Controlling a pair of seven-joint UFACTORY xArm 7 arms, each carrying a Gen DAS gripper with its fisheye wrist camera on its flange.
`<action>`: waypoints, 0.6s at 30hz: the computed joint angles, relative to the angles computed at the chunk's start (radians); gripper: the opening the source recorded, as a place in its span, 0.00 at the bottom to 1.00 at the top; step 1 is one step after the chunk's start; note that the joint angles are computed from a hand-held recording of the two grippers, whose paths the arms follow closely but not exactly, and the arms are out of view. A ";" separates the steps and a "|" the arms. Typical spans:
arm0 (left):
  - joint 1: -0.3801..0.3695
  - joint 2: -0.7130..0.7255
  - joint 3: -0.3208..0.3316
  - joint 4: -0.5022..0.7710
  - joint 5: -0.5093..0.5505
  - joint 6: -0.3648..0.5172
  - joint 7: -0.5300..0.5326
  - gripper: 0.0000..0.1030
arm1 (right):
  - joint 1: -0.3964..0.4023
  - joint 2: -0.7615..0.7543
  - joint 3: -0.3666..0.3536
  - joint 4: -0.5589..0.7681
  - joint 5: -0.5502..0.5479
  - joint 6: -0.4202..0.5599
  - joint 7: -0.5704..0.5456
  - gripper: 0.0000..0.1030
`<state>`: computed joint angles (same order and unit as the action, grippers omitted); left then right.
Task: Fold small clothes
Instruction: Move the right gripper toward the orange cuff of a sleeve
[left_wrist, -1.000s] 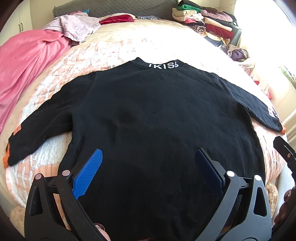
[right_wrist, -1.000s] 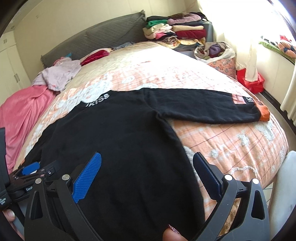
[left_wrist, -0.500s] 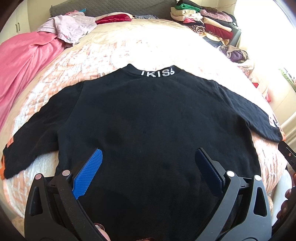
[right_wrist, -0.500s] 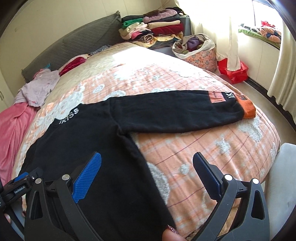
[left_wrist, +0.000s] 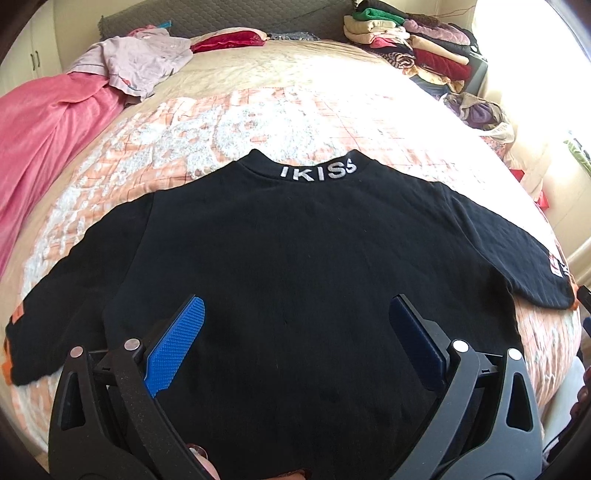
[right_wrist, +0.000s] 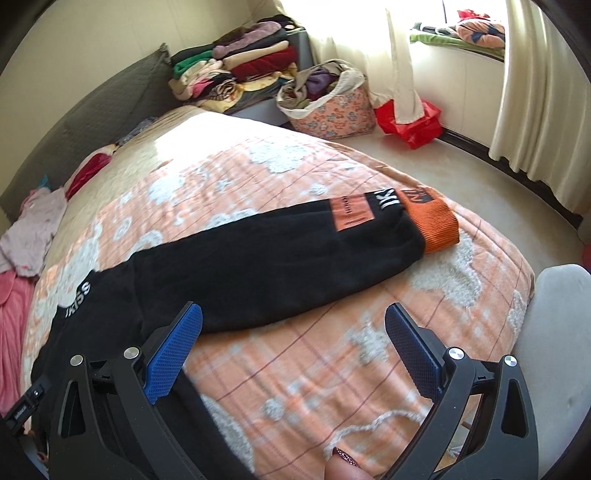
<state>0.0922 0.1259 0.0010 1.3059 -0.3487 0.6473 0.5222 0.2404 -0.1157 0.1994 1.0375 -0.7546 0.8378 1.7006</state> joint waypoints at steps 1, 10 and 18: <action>-0.001 0.011 -0.001 0.013 0.001 0.001 -0.003 0.91 | -0.004 0.000 -0.005 -0.002 -0.001 -0.002 0.003 0.96; -0.001 0.111 -0.012 0.124 0.057 0.026 -0.063 0.91 | -0.060 0.005 -0.055 -0.059 0.057 -0.092 0.019 0.96; 0.007 0.198 -0.019 0.215 0.095 0.052 -0.092 0.91 | -0.122 0.032 -0.100 -0.118 0.147 -0.238 0.018 0.96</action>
